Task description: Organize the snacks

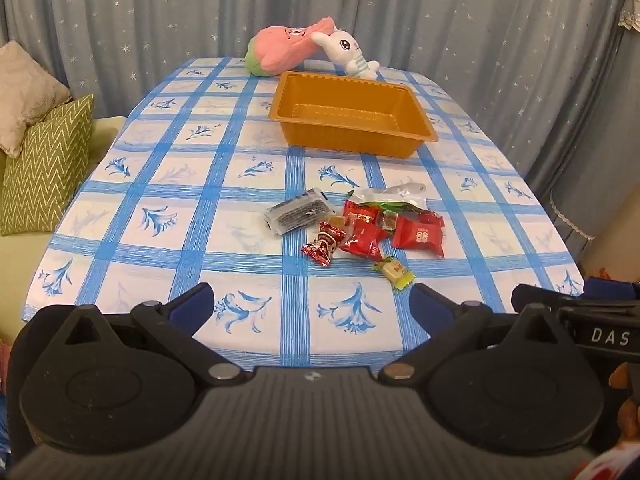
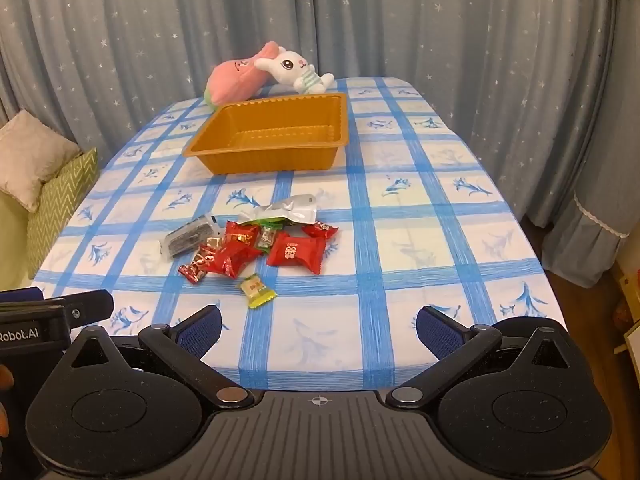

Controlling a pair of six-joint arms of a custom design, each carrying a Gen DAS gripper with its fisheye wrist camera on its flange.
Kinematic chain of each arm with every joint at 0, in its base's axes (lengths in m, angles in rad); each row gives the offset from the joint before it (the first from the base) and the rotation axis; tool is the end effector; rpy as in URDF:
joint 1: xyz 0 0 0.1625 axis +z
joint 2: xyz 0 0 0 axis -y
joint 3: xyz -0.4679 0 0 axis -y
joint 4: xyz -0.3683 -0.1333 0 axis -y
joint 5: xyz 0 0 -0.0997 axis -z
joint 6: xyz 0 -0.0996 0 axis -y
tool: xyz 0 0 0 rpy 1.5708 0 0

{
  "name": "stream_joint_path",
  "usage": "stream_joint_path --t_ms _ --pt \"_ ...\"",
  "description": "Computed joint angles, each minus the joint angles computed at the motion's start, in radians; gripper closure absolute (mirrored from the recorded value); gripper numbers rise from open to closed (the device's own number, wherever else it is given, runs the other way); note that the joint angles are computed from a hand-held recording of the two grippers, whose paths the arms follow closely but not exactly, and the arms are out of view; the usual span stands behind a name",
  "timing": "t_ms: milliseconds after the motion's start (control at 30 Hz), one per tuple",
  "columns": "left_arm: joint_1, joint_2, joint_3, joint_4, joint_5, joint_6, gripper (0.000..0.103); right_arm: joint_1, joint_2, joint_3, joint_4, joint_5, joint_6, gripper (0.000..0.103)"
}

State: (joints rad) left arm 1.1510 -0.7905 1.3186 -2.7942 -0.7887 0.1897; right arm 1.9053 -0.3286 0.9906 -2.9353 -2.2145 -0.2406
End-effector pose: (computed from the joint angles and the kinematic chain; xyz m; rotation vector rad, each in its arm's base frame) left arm -0.1276 -0.7853 0.3191 0.3599 2.2819 -0.9306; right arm 0.3521 -0.7891 0.0907 0.3972 -2.3713 0.9110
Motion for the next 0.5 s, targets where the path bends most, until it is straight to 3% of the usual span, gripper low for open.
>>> stream_joint_path --t_ms 133,500 --pt "0.003 -0.001 -0.025 0.071 -0.006 -0.017 0.000 -0.001 -0.001 0.003 -0.006 0.005 -0.002 0.000" --pt "0.002 -0.002 -0.021 0.058 -0.012 -0.008 0.000 0.000 0.000 0.004 -0.009 0.006 0.001 0.000"
